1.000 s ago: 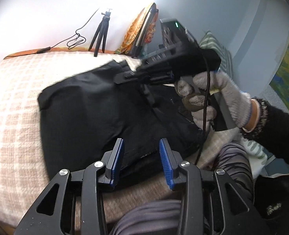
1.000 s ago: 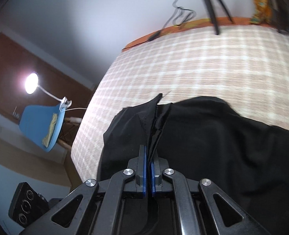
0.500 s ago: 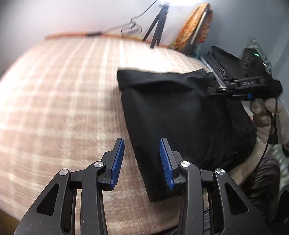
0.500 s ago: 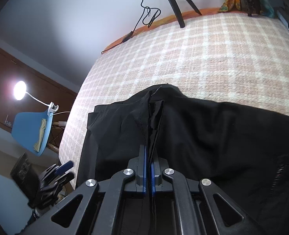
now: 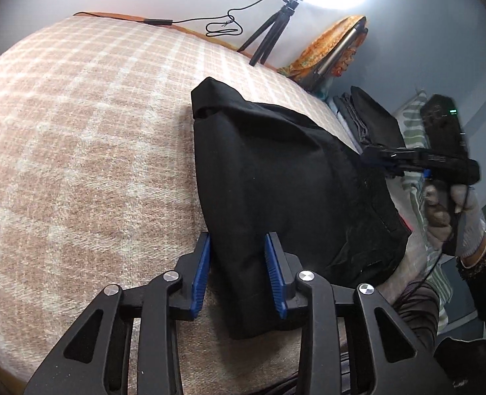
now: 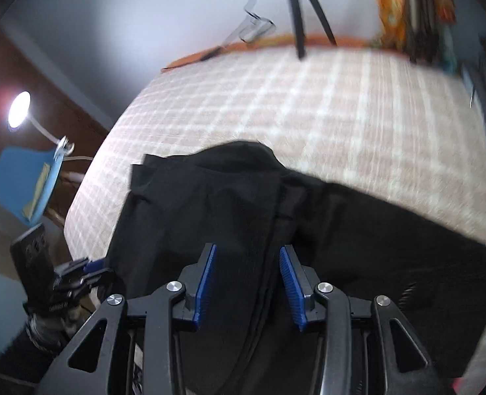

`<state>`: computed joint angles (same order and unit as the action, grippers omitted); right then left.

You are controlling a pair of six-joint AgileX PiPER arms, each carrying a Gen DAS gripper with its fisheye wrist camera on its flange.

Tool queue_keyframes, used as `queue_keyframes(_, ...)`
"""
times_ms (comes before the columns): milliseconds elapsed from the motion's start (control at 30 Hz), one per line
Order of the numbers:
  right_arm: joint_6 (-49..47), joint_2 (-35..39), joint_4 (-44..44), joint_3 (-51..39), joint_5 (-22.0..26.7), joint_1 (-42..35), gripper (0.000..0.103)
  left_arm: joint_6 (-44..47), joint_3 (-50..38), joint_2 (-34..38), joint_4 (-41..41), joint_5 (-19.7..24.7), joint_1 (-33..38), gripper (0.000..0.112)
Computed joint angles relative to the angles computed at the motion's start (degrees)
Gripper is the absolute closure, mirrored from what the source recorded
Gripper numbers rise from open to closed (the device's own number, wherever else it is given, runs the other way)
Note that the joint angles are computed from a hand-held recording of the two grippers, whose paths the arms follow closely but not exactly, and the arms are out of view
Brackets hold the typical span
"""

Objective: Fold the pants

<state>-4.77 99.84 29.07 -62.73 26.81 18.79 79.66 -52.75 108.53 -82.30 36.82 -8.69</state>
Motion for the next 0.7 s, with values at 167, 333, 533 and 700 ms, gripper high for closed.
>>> queue_keyframes(167,2.7,-2.2,-6.8,-4.8,0.6,3.5,0.061,3.3,0.9,0.0,-3.0,0.1,-0.2,0.088)
queue_keyframes(333,-8.0,7.7,0.3,-19.8,6.4,5.4,0.061,6.2,1.7,-0.6,-4.7,-0.5,-0.8,0.090)
queue_keyframes(533,-11.4,20.9,2.5,-38.4,14.6,7.1,0.061,6.9,1.1,-0.2,-4.2,-0.1,-0.8,0.091)
queue_keyframes(700,-8.8,32.2,-3.9,-57.4,24.2,9.2,0.061,7.8,0.9,-0.2,-3.7,0.1,-0.7,0.092)
